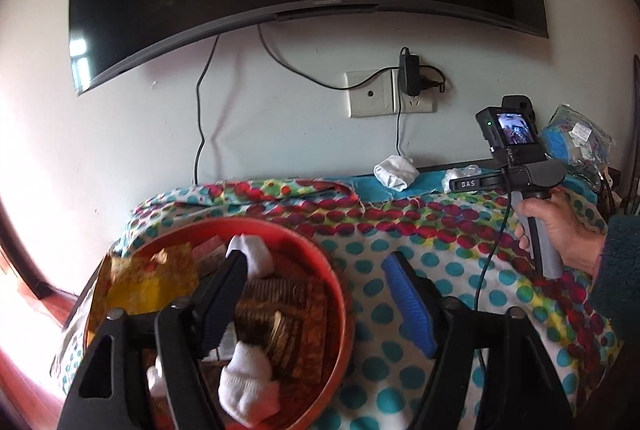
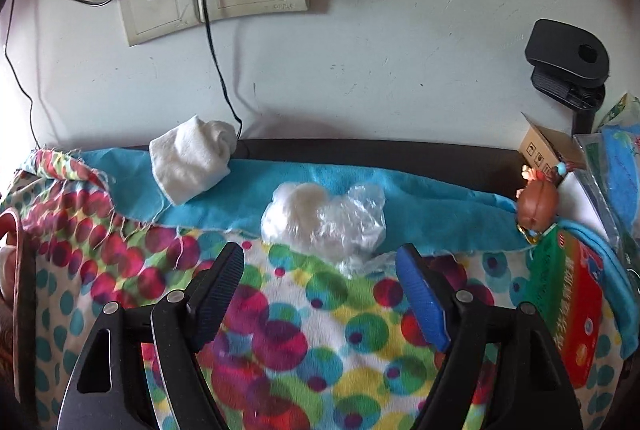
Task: Organize objects
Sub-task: 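Move the right tool to a plastic-wrapped white ball on the cloth and grasp it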
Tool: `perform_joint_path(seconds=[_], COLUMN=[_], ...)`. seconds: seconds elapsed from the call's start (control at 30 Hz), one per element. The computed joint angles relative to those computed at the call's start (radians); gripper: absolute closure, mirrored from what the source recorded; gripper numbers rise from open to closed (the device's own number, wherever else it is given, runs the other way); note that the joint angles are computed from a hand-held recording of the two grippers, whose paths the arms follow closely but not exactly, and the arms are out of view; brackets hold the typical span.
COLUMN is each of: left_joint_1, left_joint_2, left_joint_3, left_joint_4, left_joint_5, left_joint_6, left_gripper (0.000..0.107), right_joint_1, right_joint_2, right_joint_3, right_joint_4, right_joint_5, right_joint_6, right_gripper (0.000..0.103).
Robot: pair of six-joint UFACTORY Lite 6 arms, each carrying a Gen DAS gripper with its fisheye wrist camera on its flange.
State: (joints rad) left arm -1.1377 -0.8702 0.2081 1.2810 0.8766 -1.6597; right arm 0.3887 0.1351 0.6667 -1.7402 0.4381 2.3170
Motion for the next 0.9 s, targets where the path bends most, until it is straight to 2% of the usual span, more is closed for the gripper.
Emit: perform_joint_path(seconds=[0.27, 0.3, 0.33, 0.37, 0.43, 0.6, 0.67, 0.77, 0.8, 0.9], left_joint_1=[0.151, 0.163, 0.175, 0.191, 0.203, 0.279, 0.344, 0.438, 0.471, 0.511], left_joint_2=[0.404, 0.454, 0.505, 0.566, 0.66, 0.927, 1.031, 1.193, 1.253, 1.391], left_joint_3=[0.204, 0.23, 0.259, 0.295, 0.353, 0.556, 0.663, 0.841, 0.913, 1.093], left_joint_4=[0.247, 0.273, 0.302, 0.342, 0.398, 0.565, 0.595, 0.578, 0.533, 0.307], left_joint_5=[-0.192, -0.201, -0.212, -0.231, -0.244, -0.323, -0.422, -0.547, -0.594, -0.632], left_joint_6=[-0.178, -0.199, -0.223, -0.256, -0.304, -0.419, -0.449, -0.45, -0.413, -0.201], left_gripper=[0.028, 0.028, 0.028, 0.028, 0.028, 0.028, 0.028, 0.028, 0.028, 0.028], right_joint_1=[-0.079, -0.092, -0.109, -0.115, -0.118, -0.09, -0.072, -0.041, -0.026, -0.01], right_joint_2=[0.112, 0.122, 0.127, 0.128, 0.114, 0.067, 0.014, -0.068, -0.1, -0.133], right_joint_3=[0.082, 0.091, 0.094, 0.094, 0.076, 0.018, -0.045, -0.137, -0.172, -0.206], right_joint_4=[-0.143, -0.159, -0.213, -0.233, -0.319, -0.326, -0.336, -0.306, -0.279, -0.266], right_joint_5=[-0.055, -0.082, -0.116, -0.128, -0.136, -0.131, -0.125, -0.113, -0.106, -0.103], right_joint_6=[0.067, 0.069, 0.107, 0.122, 0.196, 0.171, 0.175, 0.143, 0.121, 0.118], right_gripper=[0.026, 0.028, 0.036, 0.037, 0.047, 0.049, 0.049, 0.049, 0.049, 0.048])
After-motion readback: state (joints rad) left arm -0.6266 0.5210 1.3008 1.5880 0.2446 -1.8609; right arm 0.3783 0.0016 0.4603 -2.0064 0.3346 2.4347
